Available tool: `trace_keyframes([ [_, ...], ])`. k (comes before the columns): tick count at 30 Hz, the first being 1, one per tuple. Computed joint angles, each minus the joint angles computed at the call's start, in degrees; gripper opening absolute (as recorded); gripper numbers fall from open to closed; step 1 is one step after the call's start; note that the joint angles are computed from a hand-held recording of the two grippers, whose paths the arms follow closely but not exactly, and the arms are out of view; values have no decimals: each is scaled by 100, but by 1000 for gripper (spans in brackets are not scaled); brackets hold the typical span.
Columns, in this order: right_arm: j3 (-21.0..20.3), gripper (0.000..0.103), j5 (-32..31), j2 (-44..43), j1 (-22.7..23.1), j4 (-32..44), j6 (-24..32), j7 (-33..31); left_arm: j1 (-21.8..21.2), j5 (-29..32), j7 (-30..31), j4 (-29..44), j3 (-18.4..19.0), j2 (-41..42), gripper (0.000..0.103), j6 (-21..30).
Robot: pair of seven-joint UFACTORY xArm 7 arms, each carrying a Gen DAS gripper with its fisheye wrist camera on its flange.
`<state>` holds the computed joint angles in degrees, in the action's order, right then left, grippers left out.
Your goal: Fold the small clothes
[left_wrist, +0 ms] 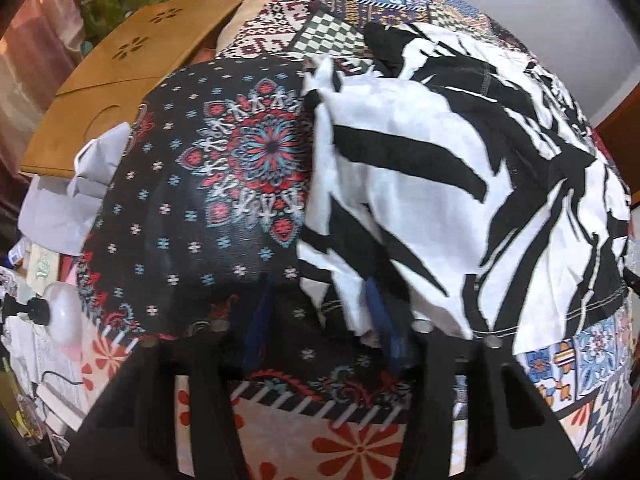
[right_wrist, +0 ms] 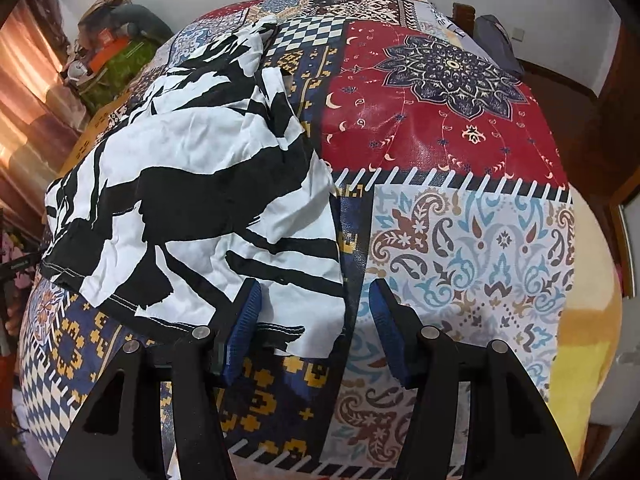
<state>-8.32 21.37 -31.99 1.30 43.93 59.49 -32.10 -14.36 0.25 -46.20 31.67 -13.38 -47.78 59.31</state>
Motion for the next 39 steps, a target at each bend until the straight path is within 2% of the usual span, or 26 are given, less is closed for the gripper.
trace_keyframes([
  [1,1,47,15,-14,19,-17,-3,-32,-20,-16,29,-19,24,-9,31,-34],
  [2,-11,38,54,-40,42,-57,-3,-70,-52,-30,58,-15,19,-8,24,-53],
  [3,-46,33,129,-42,80,-45,70,-100,-67,-9,81,6,-14,9,21,-44],
  [4,-29,23,165,-67,89,-57,93,-75,-72,25,96,32,-52,36,14,-35],
  [5,-40,12,203,-96,99,-59,133,-77,-72,63,87,81,-110,84,11,-4],
  [8,1,6,226,-213,94,-108,89,-40,-33,215,-45,210,-256,78,6,188],
  [12,-104,5,454,-496,178,-97,-94,-40,58,546,-149,389,-359,-253,5,368],
  [18,-282,4,820,-384,389,554,-131,-132,457,987,27,1054,-300,-483,5,294],
  [23,-270,4,1142,-34,594,1230,-437,-196,1000,1378,190,1900,-375,36,5,-64],
  [30,-64,4,1260,637,744,1948,-967,-292,1631,1995,71,2883,-542,984,5,-73],
  [34,103,4,1194,1178,716,2400,-1169,-234,1746,2318,-99,3180,-499,1481,5,-60],
  [39,299,4,1130,1870,588,2922,-1257,-112,1724,2605,-290,3312,-264,2064,5,-227],
])
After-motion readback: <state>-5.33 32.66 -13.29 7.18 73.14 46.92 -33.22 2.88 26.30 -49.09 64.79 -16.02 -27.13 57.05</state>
